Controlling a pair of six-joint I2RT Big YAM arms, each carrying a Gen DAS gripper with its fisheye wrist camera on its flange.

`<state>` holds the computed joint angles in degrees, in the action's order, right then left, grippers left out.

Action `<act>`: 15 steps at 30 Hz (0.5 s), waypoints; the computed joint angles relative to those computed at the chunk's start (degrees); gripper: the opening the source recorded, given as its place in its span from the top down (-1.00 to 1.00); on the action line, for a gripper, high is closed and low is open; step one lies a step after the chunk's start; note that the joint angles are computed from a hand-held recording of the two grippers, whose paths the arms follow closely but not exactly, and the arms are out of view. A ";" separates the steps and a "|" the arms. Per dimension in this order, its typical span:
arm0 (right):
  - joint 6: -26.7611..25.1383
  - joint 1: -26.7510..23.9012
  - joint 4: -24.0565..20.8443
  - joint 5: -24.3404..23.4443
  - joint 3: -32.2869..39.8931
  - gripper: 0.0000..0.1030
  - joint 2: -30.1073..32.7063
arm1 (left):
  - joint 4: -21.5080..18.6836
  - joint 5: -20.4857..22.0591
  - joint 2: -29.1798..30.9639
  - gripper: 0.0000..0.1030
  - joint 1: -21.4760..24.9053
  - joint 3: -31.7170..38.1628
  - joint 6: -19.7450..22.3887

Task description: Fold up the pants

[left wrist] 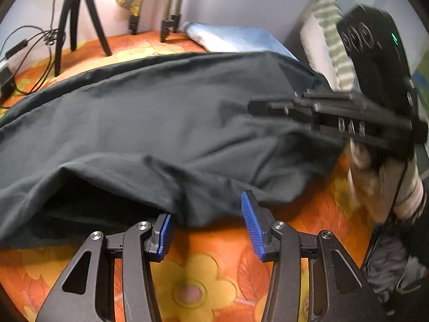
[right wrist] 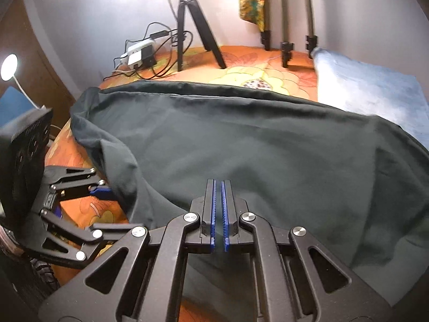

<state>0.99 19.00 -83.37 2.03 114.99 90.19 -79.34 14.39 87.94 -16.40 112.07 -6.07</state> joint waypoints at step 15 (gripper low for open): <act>-1.00 0.12 -0.89 2.12 -2.10 0.90 -4.30 | 1.58 5.71 -8.76 0.93 -0.22 -4.90 -4.53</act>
